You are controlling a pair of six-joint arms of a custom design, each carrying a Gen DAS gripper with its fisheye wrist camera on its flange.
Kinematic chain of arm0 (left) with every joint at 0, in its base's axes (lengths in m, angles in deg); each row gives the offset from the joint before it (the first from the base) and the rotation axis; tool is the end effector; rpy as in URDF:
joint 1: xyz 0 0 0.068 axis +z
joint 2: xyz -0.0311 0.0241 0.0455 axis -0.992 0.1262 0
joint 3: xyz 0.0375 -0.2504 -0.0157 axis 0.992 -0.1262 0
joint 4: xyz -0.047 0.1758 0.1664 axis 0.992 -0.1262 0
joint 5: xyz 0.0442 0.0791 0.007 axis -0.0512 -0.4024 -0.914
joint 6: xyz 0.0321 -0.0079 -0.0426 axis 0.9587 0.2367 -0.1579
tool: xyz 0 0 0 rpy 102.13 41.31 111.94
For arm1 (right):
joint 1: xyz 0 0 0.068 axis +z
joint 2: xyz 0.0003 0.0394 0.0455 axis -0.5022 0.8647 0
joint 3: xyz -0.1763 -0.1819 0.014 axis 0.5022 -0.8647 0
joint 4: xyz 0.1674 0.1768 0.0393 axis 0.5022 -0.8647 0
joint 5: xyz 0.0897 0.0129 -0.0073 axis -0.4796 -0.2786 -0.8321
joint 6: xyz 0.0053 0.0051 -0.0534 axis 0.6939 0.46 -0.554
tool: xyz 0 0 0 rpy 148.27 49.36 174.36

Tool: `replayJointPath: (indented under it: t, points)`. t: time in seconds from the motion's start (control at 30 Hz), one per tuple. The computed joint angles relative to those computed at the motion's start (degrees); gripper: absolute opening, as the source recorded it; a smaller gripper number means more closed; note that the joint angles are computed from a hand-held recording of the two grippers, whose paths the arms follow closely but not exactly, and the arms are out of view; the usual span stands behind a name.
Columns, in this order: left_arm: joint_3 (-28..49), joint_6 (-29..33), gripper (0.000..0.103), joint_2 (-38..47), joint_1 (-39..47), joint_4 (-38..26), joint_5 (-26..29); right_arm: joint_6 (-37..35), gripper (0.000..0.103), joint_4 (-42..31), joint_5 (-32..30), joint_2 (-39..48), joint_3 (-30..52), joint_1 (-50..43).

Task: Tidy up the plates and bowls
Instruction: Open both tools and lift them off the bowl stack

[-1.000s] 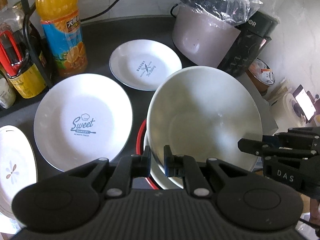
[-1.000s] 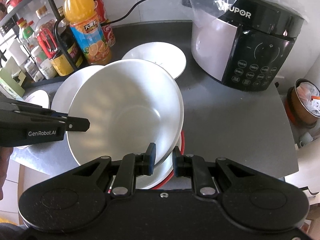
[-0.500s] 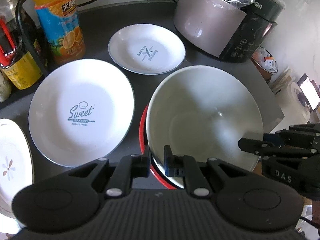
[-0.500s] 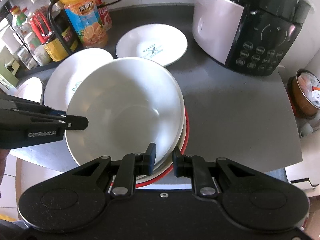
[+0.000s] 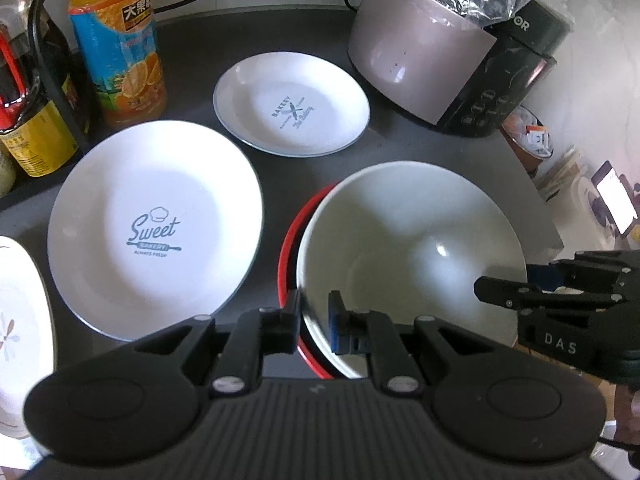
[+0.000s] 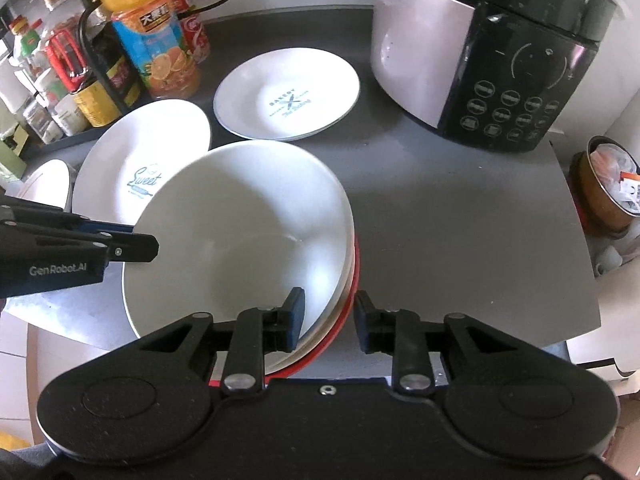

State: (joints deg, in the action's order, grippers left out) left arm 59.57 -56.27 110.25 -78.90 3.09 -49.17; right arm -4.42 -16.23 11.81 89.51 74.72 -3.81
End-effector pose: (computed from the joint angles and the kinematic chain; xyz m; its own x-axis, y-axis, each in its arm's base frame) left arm 0.3592 0.0132 0.2204 -0.9100 0.1697 -0.3783 0.2616 0.9428 -0.2064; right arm 0.2843 0.1346 0.2371 -0.8875 -0.0989 -0.4500 -0.1095 0.9940 -0.0023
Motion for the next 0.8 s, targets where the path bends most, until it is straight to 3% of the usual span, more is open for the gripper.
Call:
replayJointPath:
  t: [0.3,0.57,0.73,0.8]
  points:
    - [0.3,-4.8,0.012,0.9,-3.0,2.2,0.7,-0.7,0.027,2.4,-0.8,-2.2,-2.9,-4.4]
    - [1.0,-8.0,0.012,1.4,-5.6,3.2,-2.4,-3.2,0.027,4.4,-4.3,-6.1,-5.4,-8.8]
    - [1.0,-10.9,0.013,1.3,-5.5,3.2,-2.7,-5.9,0.009,5.4,-6.0,-8.3,-6.4,-9.1]
    - [0.5,-12.0,0.013,0.7,-5.8,3.5,-3.5,-7.7,0.006,6.0,-6.0,-8.7,-7.0,-8.8]
